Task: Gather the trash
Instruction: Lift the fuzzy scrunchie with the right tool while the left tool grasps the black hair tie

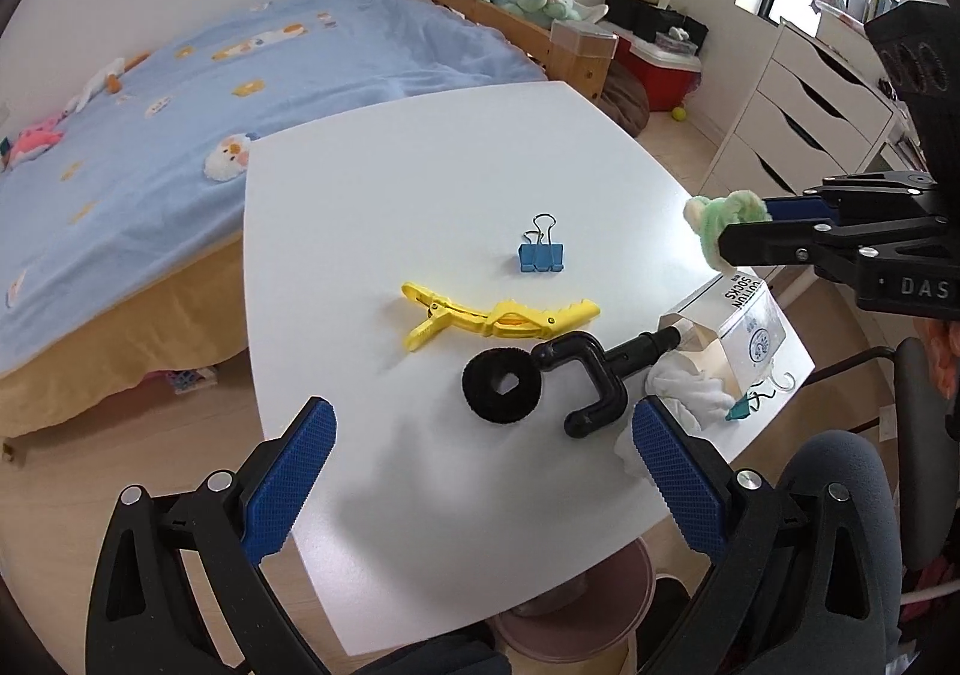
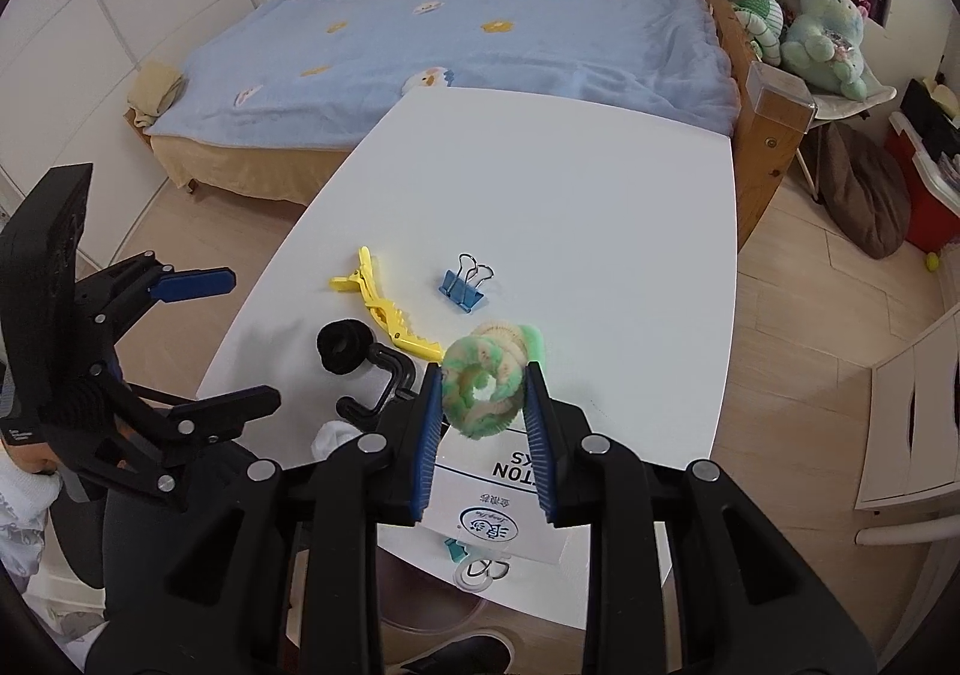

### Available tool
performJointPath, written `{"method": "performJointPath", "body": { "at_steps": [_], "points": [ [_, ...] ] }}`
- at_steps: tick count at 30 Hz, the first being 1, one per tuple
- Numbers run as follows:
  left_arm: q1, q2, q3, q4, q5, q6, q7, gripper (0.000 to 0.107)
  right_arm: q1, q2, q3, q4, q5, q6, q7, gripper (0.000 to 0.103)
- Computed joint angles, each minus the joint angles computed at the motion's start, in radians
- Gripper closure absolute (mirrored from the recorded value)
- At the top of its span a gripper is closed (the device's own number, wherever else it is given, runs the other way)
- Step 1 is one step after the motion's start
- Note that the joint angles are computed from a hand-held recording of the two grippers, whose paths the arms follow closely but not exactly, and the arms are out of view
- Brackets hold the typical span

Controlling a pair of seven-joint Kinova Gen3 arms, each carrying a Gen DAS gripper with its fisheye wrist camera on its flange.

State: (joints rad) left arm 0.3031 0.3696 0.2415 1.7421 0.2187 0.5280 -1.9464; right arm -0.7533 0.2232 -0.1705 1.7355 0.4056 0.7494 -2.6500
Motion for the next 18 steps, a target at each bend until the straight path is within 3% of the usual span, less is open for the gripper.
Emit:
{"method": "performJointPath", "body": {
  "at_steps": [9,13,18],
  "points": [
    [0.056,0.077,-0.034,-0.068,-0.071,0.044,0.074,0.013,-0.005,-0.008,-0.003,0.007,0.008,0.013,-0.020,0.077],
    [0.065,0.092,-0.039,-0.077,-0.090,0.048,0.097,0.029,-0.002,-0.008,-0.006,0.012,0.008,0.010,-0.023,0.077],
    [0.062,0.097,-0.031,-0.079,-0.092,0.046,0.101,0.035,0.000,-0.007,-0.007,0.014,0.003,0.004,-0.019,0.077]
  ]
}}
